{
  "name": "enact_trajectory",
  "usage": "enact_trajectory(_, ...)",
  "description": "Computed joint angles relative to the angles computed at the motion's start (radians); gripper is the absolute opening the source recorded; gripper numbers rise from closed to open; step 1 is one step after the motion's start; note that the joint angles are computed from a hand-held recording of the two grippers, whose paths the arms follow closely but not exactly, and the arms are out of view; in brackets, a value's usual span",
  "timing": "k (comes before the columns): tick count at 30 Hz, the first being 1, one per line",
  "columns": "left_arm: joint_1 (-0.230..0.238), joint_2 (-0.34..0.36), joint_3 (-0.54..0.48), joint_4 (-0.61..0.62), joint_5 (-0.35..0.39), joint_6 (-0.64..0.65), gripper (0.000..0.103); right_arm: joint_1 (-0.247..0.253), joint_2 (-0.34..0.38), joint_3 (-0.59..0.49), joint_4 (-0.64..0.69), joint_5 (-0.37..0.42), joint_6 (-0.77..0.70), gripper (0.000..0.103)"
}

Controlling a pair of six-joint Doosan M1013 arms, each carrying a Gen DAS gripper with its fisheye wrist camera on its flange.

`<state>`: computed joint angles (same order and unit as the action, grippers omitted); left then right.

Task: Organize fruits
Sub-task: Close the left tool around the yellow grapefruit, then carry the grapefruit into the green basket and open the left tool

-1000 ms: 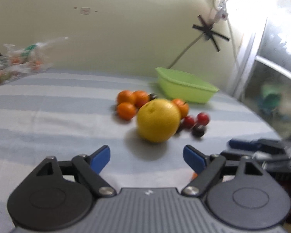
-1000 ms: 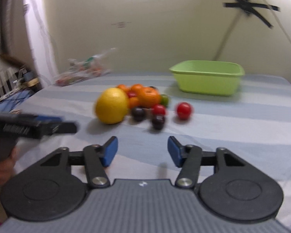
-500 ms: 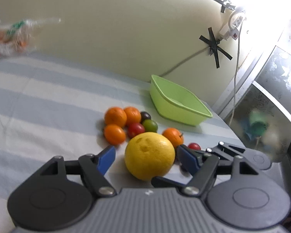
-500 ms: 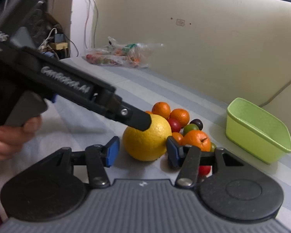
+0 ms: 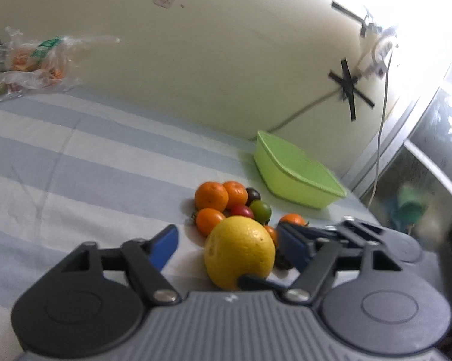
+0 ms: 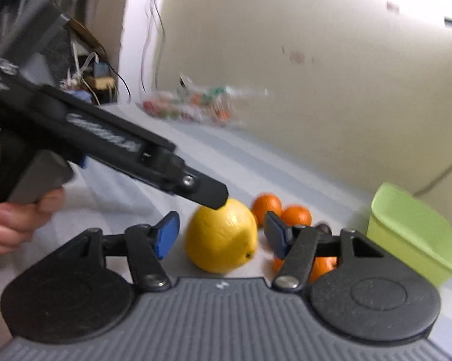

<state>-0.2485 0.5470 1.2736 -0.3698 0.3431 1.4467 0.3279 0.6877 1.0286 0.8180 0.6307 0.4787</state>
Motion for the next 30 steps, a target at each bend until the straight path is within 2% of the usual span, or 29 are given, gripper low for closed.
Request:
enact_trajectory(1,-0.001,0.009,-0.016,-0.004,0.028,0.008,0.061,0.001,0.018,-0.033,-0.059,0.040,0.066,0.065)
enact_trajectory(3,0.003,0.013,-0.015,-0.125,0.035,0.121,0.053,0.003,0.046,-0.082,-0.143,0.114,0.188,0.067)
enact_trajectory(5,0.000,0.011,-0.014,-0.120,0.033,0.114,0.050,0.006,0.037,-0.059,-0.150,0.082,0.185,0.064)
enact_trajectory(8,-0.009,0.001,-0.014,-0.092,0.026,0.088,0.050,-0.002,0.032,-0.057,-0.110,0.100,0.204,0.064)
enact_trajectory(12,-0.028,0.012,-0.059,-0.100,-0.019,0.170,0.050,-0.011,-0.022,0.033,0.024,-0.036,0.034,0.064)
enact_trajectory(14,-0.039,0.043,-0.127,-0.062,-0.013,0.149,0.049,-0.014,-0.024,0.028,0.030,-0.092,0.015,0.064)
enact_trajectory(17,-0.049,0.117,-0.257,-0.074,0.010,0.176,0.050,-0.025,-0.018,0.008,-0.017,-0.178,0.042,0.064)
enact_trajectory(20,-0.054,0.210,-0.418,-0.075,0.085,0.165,0.050,-0.037,0.006,-0.038,-0.175,-0.227,0.184,0.064)
enact_trajectory(25,-0.053,0.382,-0.734,-0.069,0.281,0.079,0.048,-0.055,0.059,-0.134,-0.457,-0.211,0.471,0.064)
enact_trajectory(30,-0.061,0.500,-0.949,-0.006,0.409,-0.007,0.048,-0.069,0.117,-0.232,-0.552,-0.124,0.630,0.064)
